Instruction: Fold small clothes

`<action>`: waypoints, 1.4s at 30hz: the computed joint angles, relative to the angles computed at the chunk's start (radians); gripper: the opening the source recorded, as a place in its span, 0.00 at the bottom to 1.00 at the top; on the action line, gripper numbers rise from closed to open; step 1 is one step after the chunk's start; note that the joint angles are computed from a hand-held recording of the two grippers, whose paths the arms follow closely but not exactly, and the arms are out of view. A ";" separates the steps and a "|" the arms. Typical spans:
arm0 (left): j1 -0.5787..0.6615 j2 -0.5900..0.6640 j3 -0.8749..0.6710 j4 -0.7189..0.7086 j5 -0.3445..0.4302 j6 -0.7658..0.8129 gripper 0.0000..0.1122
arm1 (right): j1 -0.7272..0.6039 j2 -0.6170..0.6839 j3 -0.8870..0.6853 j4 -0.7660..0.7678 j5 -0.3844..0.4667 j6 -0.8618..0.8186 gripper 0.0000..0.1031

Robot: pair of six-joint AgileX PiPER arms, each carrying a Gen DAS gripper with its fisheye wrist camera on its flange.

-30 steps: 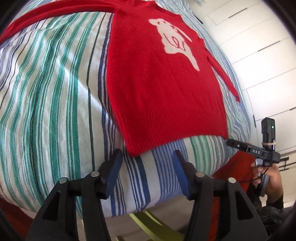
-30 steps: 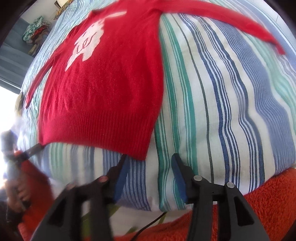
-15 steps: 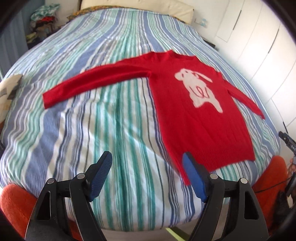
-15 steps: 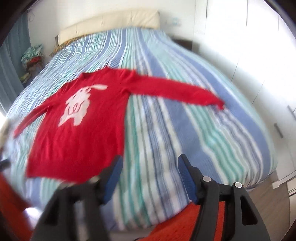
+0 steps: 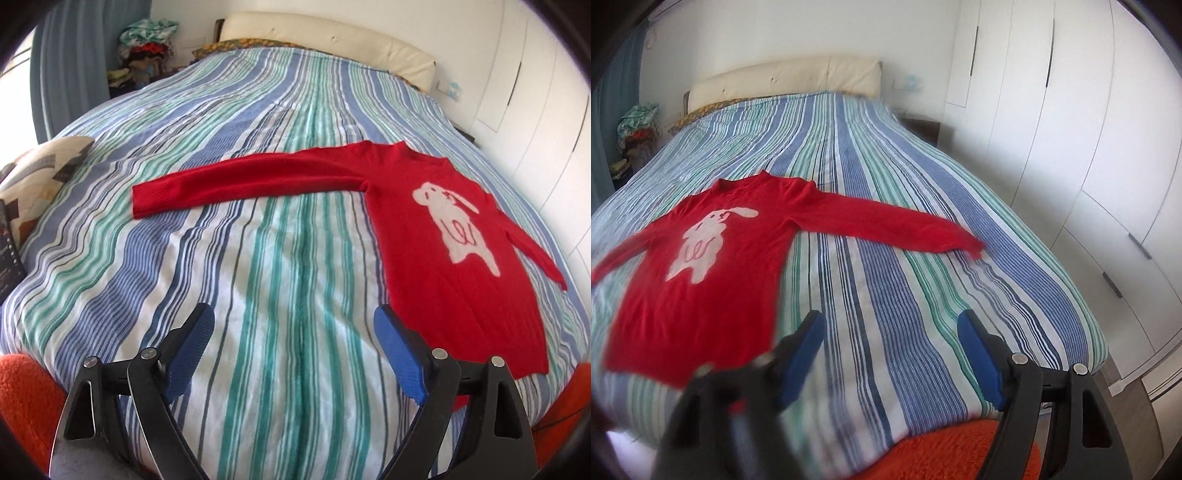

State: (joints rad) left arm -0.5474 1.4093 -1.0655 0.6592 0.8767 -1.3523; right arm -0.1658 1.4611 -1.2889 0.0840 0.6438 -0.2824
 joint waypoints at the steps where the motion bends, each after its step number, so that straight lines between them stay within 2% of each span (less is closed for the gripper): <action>1: 0.006 -0.011 0.014 -0.003 -0.006 -0.011 0.80 | -0.005 0.001 -0.002 0.009 0.001 -0.002 0.72; 5: 0.022 -0.034 0.037 0.005 -0.018 -0.044 0.80 | -0.018 0.001 0.005 0.035 -0.011 0.009 0.72; 9: 0.024 -0.024 0.035 -0.006 -0.024 -0.035 0.80 | -0.015 -0.007 0.015 0.027 -0.022 0.020 0.78; 34: 0.018 0.019 0.015 -0.016 -0.016 -0.006 0.80 | -0.012 0.039 -0.023 0.019 0.008 0.026 0.78; 42: 0.029 0.012 0.026 -0.003 -0.012 -0.039 0.81 | -0.078 0.107 -0.102 0.164 0.134 -0.062 0.78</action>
State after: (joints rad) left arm -0.5187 1.4214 -1.0397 0.6558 0.8649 -1.3917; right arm -0.2442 1.5681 -1.3910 0.2481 0.7776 -0.3449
